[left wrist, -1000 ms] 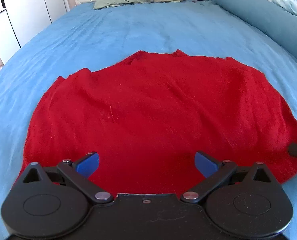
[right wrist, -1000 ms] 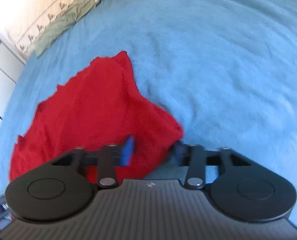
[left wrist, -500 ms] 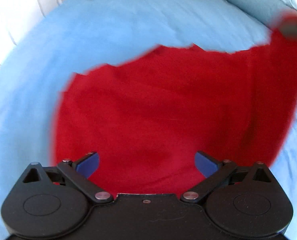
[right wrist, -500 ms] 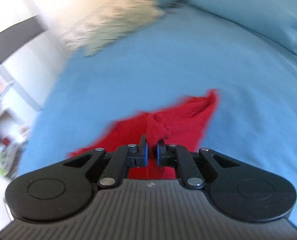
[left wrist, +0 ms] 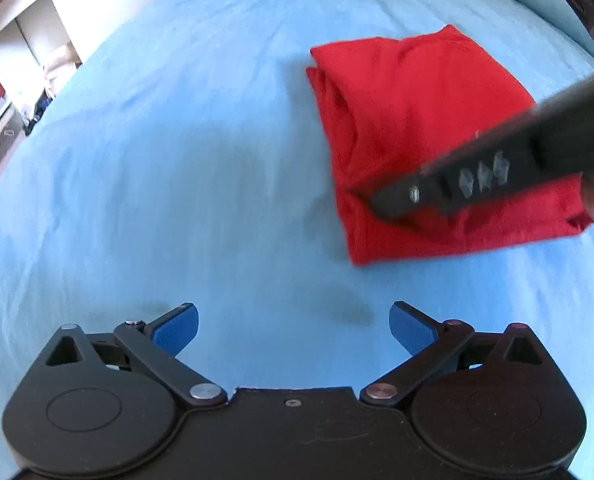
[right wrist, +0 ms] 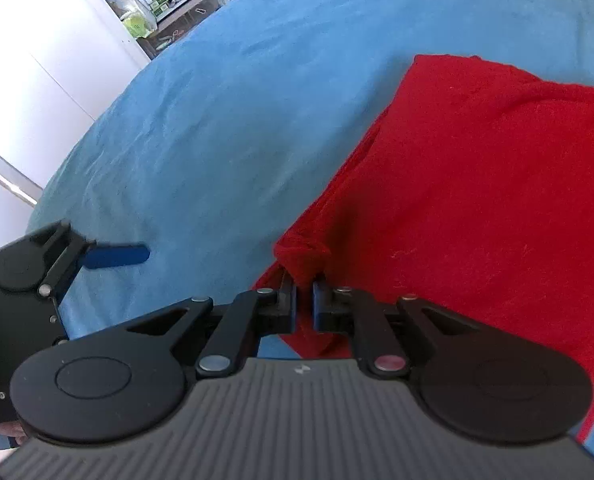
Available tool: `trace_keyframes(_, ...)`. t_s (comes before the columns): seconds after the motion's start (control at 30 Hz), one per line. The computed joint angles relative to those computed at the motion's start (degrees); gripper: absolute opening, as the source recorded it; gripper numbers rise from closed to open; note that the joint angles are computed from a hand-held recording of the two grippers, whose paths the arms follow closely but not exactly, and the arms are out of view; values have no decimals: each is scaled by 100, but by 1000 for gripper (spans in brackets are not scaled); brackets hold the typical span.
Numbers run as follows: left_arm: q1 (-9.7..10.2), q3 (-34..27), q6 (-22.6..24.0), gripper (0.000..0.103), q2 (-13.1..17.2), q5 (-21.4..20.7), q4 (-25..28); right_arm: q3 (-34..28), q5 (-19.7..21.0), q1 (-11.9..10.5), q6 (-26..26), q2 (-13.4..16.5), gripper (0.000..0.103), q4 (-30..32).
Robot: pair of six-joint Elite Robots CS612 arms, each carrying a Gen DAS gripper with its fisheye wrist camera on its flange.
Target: Fold small clothes
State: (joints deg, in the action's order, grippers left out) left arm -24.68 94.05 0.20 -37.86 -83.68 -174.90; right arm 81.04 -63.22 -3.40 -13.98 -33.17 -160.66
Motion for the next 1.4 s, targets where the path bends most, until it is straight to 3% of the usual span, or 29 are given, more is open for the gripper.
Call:
trace_keyframes(0.03, 2, 25, -22, 103, -6, -41, -39, 12, 112, -30, 32, -11, 31, -37)
trace_keyframes(0.1, 18, 38, -58, 103, -18, -151, -103, 78, 239, -98, 95, -68, 73, -154)
trace_keyframes(0.17, 44, 84, -102, 103, -61, -274, -199, 365, 297, -155, 162, -223, 84, -658)
trace_keyframes(0.23, 5, 207, -243, 103, -156, -390, -368, 655, 239, -243, 279, -386, 84, -1266)
trace_keyframes(0.3, -4, 198, -380, 103, -188, -476, -454, 943, -29, -336, 506, -535, 91, -1825)
trace_keyframes(0.37, -4, 202, -534, 103, -216, -552, -526, 1305, -548, -415, 746, -687, 96, -2439)
trace_keyframes(0.47, -10, 77, -849, 103, -157, -599, -538, 1843, -1314, -505, 821, -853, 96, -2974)
trace_keyframes(0.63, -59, -97, -1204, 102, -79, -459, -394, 2335, -2079, -534, 648, -837, 93, -3050)
trace_keyframes(0.93, -77, -252, -1402, 102, 3, -183, -282, 2056, -2722, -324, 1627, -436, 86, -3244)
trace_keyframes(1.0, -90, -258, -1410, 102, 1, -81, -222, 1984, -3004, -238, 1612, -367, 76, -3225)
trace_keyframes(1.13, -110, -349, -1332, 101, 83, 128, 201, 2022, -3613, -195, 1958, -389, 80, -3377)
trace_keyframes(1.4, -138, -247, -1178, 101, 156, 232, 114, 2097, -3402, -356, 1933, -395, 77, -3038)
